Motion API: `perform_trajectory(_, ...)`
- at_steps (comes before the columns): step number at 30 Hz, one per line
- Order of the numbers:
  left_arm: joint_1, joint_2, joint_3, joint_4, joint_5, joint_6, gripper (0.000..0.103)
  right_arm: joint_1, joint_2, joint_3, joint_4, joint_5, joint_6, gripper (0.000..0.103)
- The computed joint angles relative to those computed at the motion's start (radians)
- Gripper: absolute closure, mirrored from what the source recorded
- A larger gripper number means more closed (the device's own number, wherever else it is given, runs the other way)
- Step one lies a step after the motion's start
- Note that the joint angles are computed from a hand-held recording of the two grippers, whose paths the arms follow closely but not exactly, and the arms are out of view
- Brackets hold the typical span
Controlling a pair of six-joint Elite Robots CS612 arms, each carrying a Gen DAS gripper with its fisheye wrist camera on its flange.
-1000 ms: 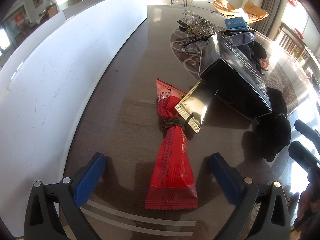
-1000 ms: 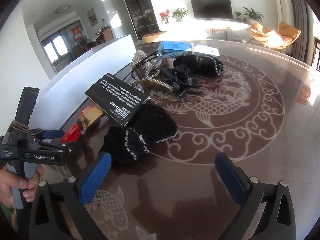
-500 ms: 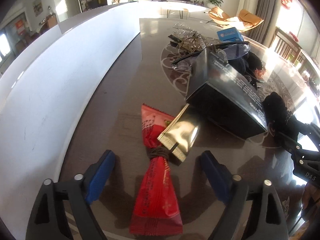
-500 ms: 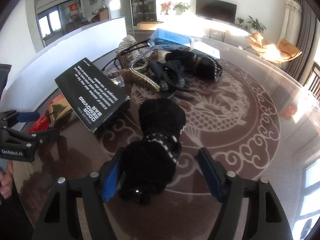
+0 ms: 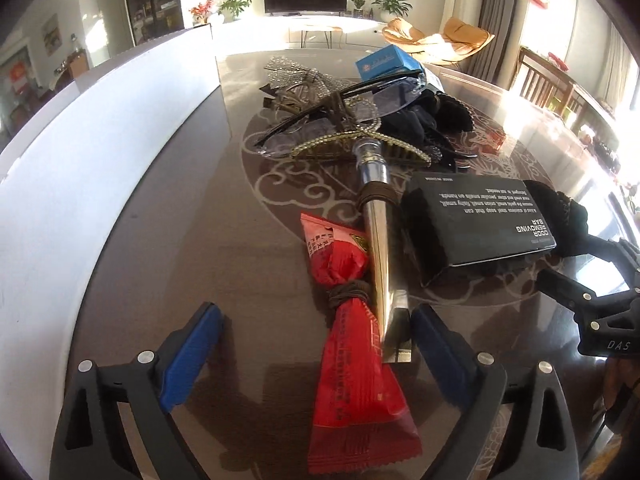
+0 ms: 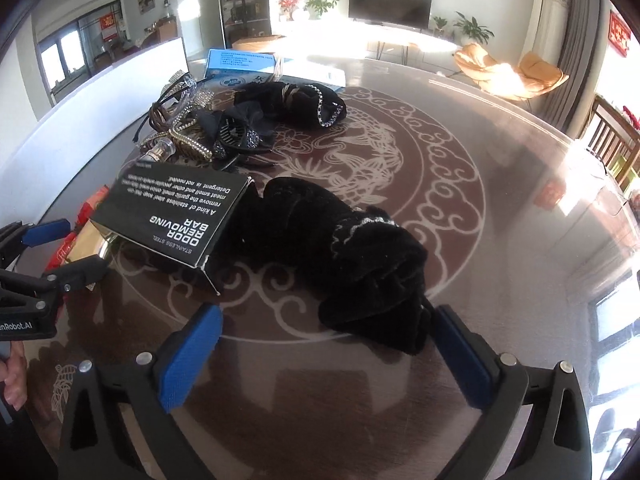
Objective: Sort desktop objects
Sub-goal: 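Close the left tool on the red packet while the right tool grasps the black plush toy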
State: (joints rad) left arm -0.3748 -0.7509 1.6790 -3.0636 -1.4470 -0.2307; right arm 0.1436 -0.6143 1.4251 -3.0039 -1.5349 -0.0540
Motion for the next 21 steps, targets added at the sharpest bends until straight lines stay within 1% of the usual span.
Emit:
perform_trajectory(2,0.003,0.003,-0.003,0.003,0.004,-0.003,0.006,0.0,0.0,0.005,-0.006,-0.004,-0.002,0.0)
perform_trajectory(4,-0.005,0.01,-0.007,0.0,0.03,0.002,0.001,0.0,-0.001,0.007,-0.007,-0.004,-0.001,0.0)
perform_trajectory(5,-0.007,0.017,-0.013,-0.007,0.033,-0.004,0.0,0.0,-0.001,0.007,-0.008,-0.004,-0.001,0.0)
perform_trajectory(10,-0.014,0.03,-0.03,-0.001,0.043,-0.023,0.0,0.001,-0.001,0.007,-0.007,-0.005,0.0,0.0)
perform_trajectory(12,-0.018,0.033,-0.036,0.01,0.059,-0.048,0.0,0.001,-0.001,0.007,-0.008,-0.006,0.0,0.0)
perform_trajectory(13,-0.024,0.026,-0.026,0.015,0.069,-0.07,0.0,0.001,-0.001,0.007,-0.008,-0.006,0.0,0.0)
perform_trajectory(14,-0.022,0.022,-0.021,0.02,0.073,-0.09,0.0,0.001,-0.001,0.007,-0.008,-0.006,0.0,0.0)
perform_trajectory(15,-0.017,0.016,-0.014,0.023,0.07,-0.112,0.0,0.001,-0.001,0.007,-0.007,-0.006,0.001,0.0)
perform_trajectory(16,-0.007,0.003,0.009,0.01,0.055,-0.132,0.0,0.001,-0.001,0.007,-0.007,-0.006,0.001,0.0)
perform_trajectory(17,0.001,0.003,0.01,-0.005,0.034,-0.151,0.0,0.001,-0.001,0.007,-0.007,-0.006,0.001,0.0)
perform_trajectory(21,0.026,0.002,0.033,-0.12,-0.038,-0.215,0.0,0.001,-0.001,0.007,-0.007,-0.006,0.001,0.0)
